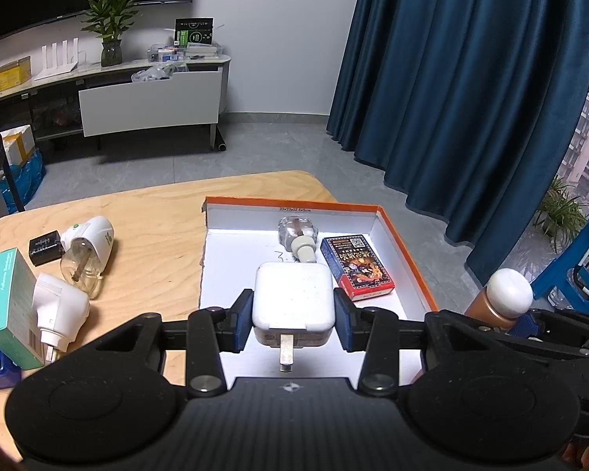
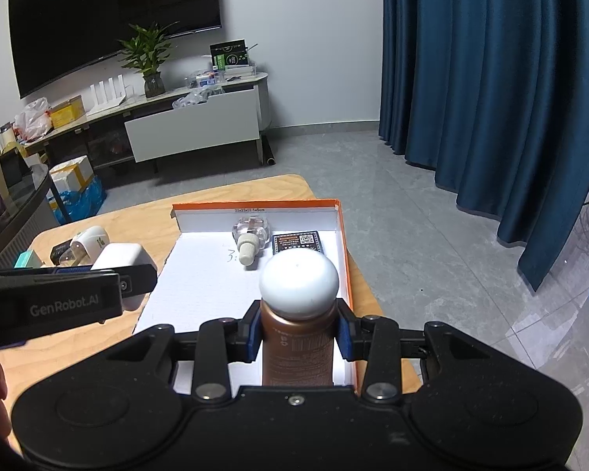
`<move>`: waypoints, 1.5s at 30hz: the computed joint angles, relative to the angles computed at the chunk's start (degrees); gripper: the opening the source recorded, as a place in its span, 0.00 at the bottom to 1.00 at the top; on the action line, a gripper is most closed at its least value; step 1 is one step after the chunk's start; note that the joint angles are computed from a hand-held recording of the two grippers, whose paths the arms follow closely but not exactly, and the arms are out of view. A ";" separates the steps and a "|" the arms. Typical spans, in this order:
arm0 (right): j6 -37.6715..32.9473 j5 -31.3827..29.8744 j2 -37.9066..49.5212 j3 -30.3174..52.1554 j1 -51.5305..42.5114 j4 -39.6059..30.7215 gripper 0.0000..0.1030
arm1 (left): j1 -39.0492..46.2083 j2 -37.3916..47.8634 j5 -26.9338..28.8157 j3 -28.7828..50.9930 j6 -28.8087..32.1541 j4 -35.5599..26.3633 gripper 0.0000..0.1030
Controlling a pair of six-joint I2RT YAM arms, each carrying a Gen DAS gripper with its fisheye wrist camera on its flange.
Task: Organize rigid objects
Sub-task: 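Lower the lotion bottle into the box with right tool while left tool holds the charger above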
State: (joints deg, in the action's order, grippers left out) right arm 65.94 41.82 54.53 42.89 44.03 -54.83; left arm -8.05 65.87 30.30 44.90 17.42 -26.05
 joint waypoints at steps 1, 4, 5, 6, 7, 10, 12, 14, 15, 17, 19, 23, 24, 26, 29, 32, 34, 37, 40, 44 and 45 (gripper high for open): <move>-1.10 -0.67 -0.24 -0.16 -0.78 0.61 0.44 | 0.01 0.05 -0.01 0.06 0.04 -0.09 0.41; -3.80 -1.65 -0.37 -0.45 -2.27 1.50 0.44 | -0.19 0.15 -0.26 0.00 -0.16 0.19 0.41; -4.36 -1.94 -0.30 -0.44 -2.62 1.56 0.44 | -0.18 0.21 -0.26 0.01 -0.11 0.20 0.41; -4.56 -2.03 -0.20 -0.41 -2.79 1.62 0.44 | -0.21 0.28 -0.29 0.03 -0.17 0.23 0.41; -4.66 -2.01 -0.10 -0.31 -2.83 1.67 0.44 | -0.30 0.15 -0.39 -0.07 -0.35 0.31 0.41; -5.20 -2.16 -0.11 -0.09 -3.34 1.68 0.44 | -0.56 0.38 -0.64 -0.10 -0.45 0.46 0.41; -5.49 -2.25 0.10 0.08 -3.56 1.73 0.44 | -0.70 0.42 -0.77 -0.15 -0.41 0.59 0.41; -5.81 -2.36 0.03 0.08 -3.83 1.83 0.44 | -0.87 0.49 -0.87 -0.20 -0.44 0.81 0.41; -5.87 -2.32 0.20 0.17 -3.85 1.73 0.44 | -0.96 0.53 -0.96 -0.22 -0.45 0.90 0.41; -5.97 -2.44 -0.03 0.02 -4.09 1.86 0.44 | -1.07 0.59 -1.06 -0.26 -0.53 1.04 0.41; -6.18 -2.50 0.16 0.22 -4.35 1.73 0.44 | -1.10 0.61 -1.08 -0.24 -0.50 0.99 0.41; -7.43 -2.96 0.19 0.23 -5.43 2.34 0.44 | -1.38 0.77 -1.28 -0.36 -0.64 1.28 0.41; -7.28 -2.77 0.47 0.33 -5.28 2.30 0.44 | -1.38 0.77 -1.28 -0.36 -0.64 1.28 0.41; -6.73 -2.71 0.78 0.46 -4.87 2.23 0.44 | -1.40 0.83 -1.32 -0.31 -0.70 1.22 0.41; -7.05 -2.82 1.01 0.39 -5.08 2.38 0.44 | -1.66 1.14 -1.53 -0.34 -0.82 1.59 0.41; -6.98 -2.81 1.32 0.41 -5.02 2.53 0.44 | -1.87 1.31 -1.66 -0.27 -1.00 1.64 0.41; -7.00 -2.92 1.26 0.41 -5.13 2.46 0.44 | -1.98 1.69 -1.71 -0.17 -1.01 1.82 0.41; -7.35 -3.04 1.18 0.22 -5.47 2.84 0.44 | -2.14 1.94 -1.78 -0.11 -1.10 2.04 0.41; -7.46 -3.18 1.28 0.28 -5.54 2.71 0.44 | -2.49 2.83 -2.04 0.16 -1.33 2.58 0.41; -9.25 -4.45 1.74 -0.41 -7.28 4.48 0.44 | -2.55 3.96 -2.09 0.52 -1.15 3.02 0.41; -9.65 -4.74 1.89 -0.56 -7.71 4.92 0.44 | -2.61 4.18 -2.13 0.61 -1.16 3.09 0.41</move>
